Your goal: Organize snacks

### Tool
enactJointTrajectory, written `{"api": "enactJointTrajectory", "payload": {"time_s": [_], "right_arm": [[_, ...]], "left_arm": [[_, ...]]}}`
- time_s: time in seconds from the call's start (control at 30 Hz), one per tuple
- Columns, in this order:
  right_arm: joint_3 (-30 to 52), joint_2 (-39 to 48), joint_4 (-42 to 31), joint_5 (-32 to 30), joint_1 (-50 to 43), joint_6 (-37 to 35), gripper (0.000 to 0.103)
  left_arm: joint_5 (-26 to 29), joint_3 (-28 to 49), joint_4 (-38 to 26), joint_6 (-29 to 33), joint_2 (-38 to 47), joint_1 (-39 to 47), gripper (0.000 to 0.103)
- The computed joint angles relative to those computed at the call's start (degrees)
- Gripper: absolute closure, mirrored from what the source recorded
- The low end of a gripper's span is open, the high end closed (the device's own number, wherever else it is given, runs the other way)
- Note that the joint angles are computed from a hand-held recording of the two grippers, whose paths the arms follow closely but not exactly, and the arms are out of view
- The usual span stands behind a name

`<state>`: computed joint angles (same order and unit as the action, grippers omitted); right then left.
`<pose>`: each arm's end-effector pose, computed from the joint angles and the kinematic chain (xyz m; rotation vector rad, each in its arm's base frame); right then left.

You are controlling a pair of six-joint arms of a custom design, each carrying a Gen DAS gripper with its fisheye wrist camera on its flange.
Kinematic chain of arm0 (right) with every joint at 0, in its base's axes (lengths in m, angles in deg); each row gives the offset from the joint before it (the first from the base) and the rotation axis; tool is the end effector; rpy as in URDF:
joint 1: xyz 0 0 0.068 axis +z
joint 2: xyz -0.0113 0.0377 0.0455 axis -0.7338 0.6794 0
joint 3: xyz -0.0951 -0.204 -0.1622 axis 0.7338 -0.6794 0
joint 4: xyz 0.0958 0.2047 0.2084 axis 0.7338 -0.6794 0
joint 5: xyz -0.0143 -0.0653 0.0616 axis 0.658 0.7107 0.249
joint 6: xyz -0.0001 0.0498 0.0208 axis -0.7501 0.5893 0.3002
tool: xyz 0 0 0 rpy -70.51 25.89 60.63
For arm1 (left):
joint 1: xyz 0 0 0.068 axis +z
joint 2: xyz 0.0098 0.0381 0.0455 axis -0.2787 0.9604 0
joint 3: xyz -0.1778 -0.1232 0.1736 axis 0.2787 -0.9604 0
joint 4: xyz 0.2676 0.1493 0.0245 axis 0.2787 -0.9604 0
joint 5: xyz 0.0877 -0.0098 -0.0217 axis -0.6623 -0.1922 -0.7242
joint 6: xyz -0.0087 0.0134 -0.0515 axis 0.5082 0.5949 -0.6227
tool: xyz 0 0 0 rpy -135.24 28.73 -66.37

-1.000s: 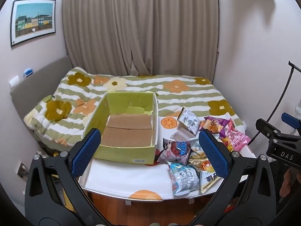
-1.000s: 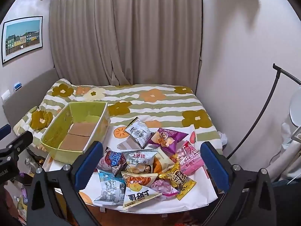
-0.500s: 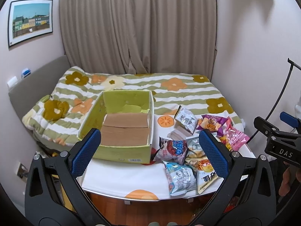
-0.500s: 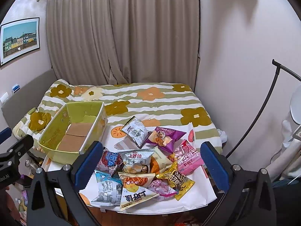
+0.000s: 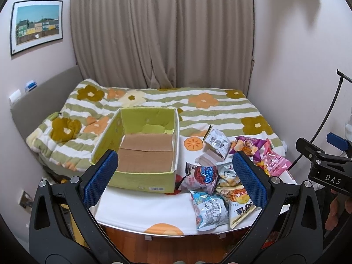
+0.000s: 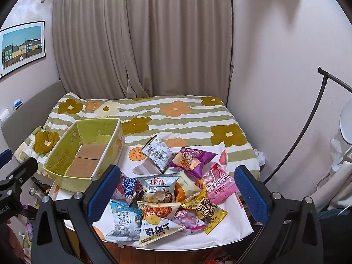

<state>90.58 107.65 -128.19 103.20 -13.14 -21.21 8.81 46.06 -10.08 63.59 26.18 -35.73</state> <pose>0.2394 0.1395 0.4346 0.0318 2.1649 -0.0770 0.2625 -0.0823 0.4242 -0.0026 2.1329 0.0032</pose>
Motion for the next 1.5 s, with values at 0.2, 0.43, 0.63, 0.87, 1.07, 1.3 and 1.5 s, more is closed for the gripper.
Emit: {"api": "enactJointTrajectory", "payload": {"time_s": [0.2,0.43,0.63,0.87,1.07,1.3,1.5], "right_arm": [[0.25,0.13,-0.17,-0.09,-0.11,-0.02,0.0],[0.38,0.21,-0.5,-0.05,-0.18,0.04,0.0],[0.69,0.39,-0.61,-0.36,-0.74,-0.03,0.0],[0.7,0.55,-0.65,-0.55,-1.21,-0.01,0.0],[0.76,0.63,-0.77,-0.72,-1.51,0.02,0.0],[0.42,0.5,-0.52,-0.77,-1.87,-0.14,0.0],[0.33,0.35,-0.67,-0.46,-1.83,0.1,0.0]], "left_arm": [[-1.31,0.85,-0.32,0.26,0.46,-0.36,0.0],[-1.88,0.78,0.22,-0.01,1.05,-0.74,0.0],[-0.34,0.85,0.4,-0.1,1.57,-0.22,0.0],[-0.5,0.45,0.97,-0.23,1.71,-0.59,0.0],[0.6,0.3,1.64,-0.12,1.76,-0.16,0.0],[1.31,0.06,1.91,0.17,1.75,0.01,0.0],[1.57,-0.08,2.18,0.06,1.7,-0.11,0.0]]}}
